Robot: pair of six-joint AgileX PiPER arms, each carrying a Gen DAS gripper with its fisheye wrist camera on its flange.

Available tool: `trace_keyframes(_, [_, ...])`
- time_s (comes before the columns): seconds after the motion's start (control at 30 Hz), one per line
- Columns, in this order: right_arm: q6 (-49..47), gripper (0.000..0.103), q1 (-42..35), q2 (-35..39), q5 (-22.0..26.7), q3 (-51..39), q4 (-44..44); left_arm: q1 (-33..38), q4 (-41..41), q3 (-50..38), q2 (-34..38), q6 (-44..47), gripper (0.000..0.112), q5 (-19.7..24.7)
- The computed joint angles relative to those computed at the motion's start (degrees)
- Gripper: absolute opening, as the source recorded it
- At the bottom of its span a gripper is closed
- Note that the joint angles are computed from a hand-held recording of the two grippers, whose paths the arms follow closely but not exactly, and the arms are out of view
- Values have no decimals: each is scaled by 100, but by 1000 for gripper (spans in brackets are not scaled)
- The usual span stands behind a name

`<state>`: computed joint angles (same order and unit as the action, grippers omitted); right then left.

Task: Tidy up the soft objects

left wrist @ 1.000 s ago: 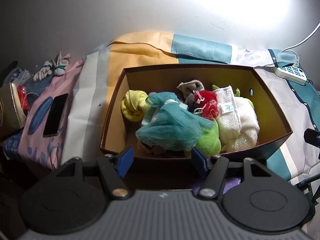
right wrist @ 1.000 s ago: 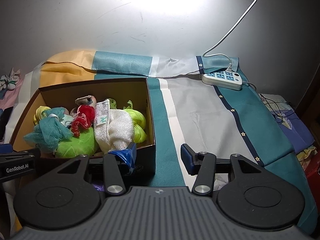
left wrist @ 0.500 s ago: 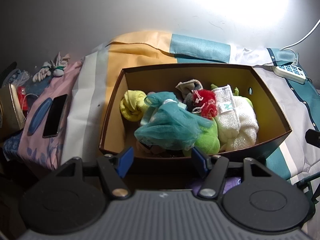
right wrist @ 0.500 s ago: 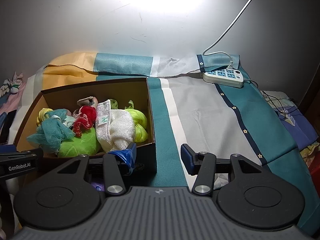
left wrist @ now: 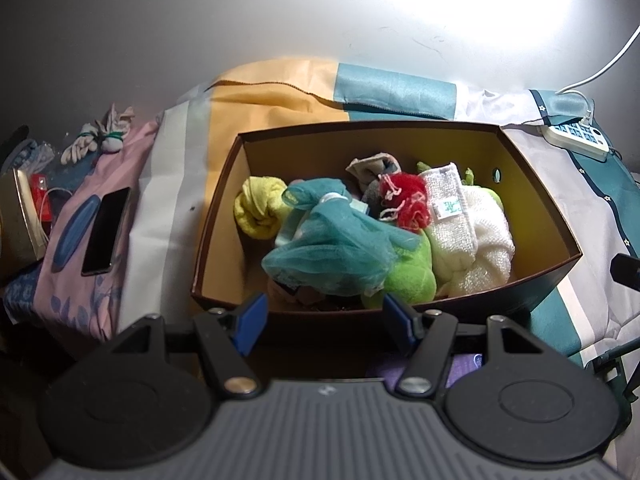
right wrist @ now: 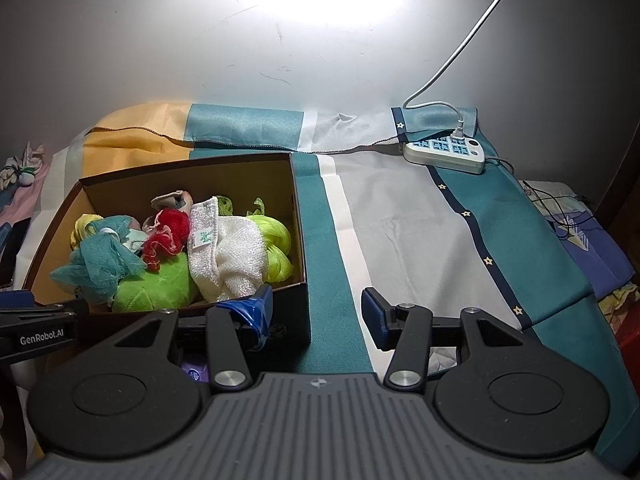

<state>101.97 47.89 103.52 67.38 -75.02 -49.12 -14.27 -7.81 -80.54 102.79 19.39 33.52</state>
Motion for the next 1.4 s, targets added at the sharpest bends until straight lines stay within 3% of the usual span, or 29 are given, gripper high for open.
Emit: trace_keyframes(1.4, [211,34,103,-96,51,138,-194,-5,141,104,-93,-184,65,-179])
